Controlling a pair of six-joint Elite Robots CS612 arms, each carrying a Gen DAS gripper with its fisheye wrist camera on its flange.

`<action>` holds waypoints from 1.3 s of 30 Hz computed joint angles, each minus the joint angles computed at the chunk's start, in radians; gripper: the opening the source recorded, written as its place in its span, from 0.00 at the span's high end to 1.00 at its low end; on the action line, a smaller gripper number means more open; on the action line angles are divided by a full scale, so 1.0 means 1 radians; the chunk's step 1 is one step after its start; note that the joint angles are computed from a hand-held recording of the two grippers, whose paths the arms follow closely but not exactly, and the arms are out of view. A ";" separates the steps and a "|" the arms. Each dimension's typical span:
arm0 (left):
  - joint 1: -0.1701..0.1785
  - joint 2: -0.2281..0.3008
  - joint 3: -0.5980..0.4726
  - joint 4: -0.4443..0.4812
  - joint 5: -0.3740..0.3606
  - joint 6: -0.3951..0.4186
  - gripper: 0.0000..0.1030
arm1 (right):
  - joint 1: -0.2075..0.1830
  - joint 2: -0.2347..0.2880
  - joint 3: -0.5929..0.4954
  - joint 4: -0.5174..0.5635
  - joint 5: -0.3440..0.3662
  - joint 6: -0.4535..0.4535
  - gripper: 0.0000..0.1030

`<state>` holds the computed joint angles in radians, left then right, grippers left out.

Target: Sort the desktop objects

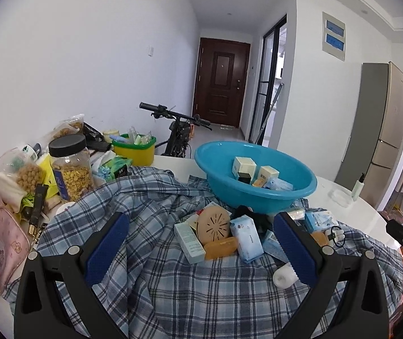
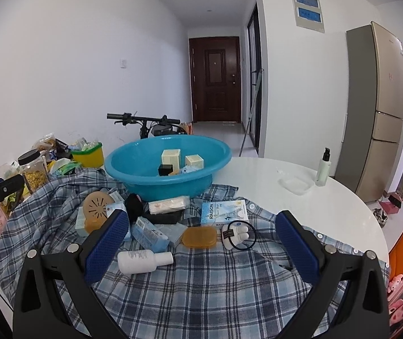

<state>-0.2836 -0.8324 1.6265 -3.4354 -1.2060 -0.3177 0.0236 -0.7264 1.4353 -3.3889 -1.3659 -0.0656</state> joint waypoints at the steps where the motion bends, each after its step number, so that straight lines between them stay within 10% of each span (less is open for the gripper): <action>1: -0.001 0.000 -0.002 0.008 -0.002 0.005 0.00 | 0.000 0.000 -0.001 0.001 -0.001 0.003 0.00; 39: -0.014 0.025 -0.020 0.069 -0.115 0.042 0.00 | -0.007 0.017 -0.014 0.113 -0.028 0.007 0.00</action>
